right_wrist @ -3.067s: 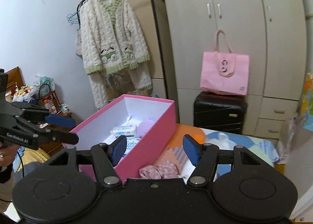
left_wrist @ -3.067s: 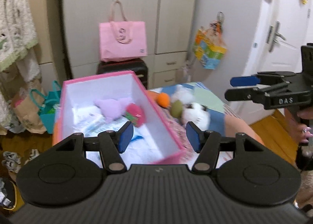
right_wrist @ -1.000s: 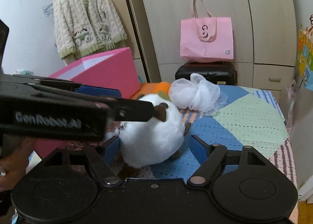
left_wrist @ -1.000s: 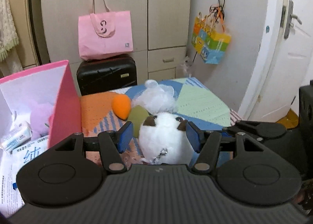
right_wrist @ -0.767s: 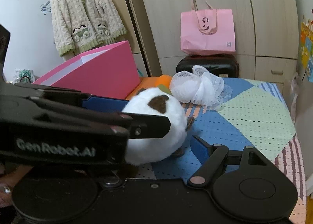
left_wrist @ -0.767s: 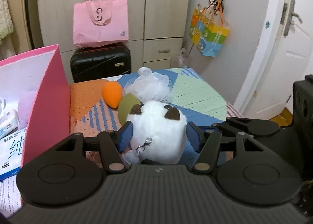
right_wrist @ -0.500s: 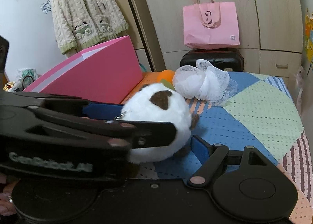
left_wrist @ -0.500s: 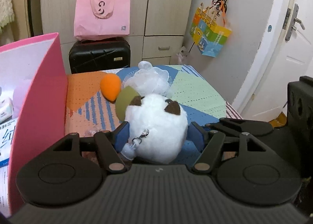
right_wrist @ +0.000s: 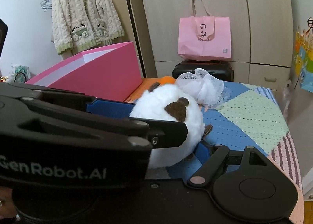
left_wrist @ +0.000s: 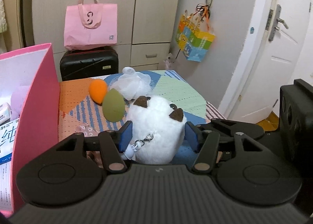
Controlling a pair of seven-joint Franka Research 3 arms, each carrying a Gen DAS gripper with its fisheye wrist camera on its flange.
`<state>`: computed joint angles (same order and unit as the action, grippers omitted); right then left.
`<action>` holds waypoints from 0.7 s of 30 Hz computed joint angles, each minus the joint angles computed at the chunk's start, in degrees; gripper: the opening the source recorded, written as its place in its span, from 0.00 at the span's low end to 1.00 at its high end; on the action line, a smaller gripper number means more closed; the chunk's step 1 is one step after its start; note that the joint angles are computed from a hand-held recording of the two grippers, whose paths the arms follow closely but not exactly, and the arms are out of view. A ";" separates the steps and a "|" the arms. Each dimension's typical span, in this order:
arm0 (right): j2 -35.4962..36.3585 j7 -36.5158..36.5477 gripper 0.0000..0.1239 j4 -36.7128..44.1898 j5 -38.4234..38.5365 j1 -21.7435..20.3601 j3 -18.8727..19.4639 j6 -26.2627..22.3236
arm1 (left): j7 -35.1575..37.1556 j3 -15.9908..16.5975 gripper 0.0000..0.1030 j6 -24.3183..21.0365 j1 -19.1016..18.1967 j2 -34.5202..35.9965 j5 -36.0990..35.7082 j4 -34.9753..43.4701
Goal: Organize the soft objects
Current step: 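Close the left gripper on the white plush cat, then lift the plush cat with the left gripper and carry it over the pink box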
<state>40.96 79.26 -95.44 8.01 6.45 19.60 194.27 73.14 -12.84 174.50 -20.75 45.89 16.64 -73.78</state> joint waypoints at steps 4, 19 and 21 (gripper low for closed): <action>-2.63 0.43 0.68 -2.78 4.12 6.81 -7.42 2.04 | 2.17 -3.27 0.54 1.22 2.18 -1.20 -0.53 -2.82; -5.87 1.21 0.69 -11.31 10.08 13.35 -11.97 13.29 | 1.69 -1.24 0.54 8.14 0.99 -7.16 2.38 -13.34; -6.28 0.89 0.69 -11.81 10.74 14.10 -12.48 13.67 | 1.65 -1.51 0.54 8.63 1.32 -7.83 2.71 -14.34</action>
<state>34.67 80.15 -107.26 18.76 20.56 7.12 207.94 74.78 -14.35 183.13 -19.43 38.06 19.35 -88.12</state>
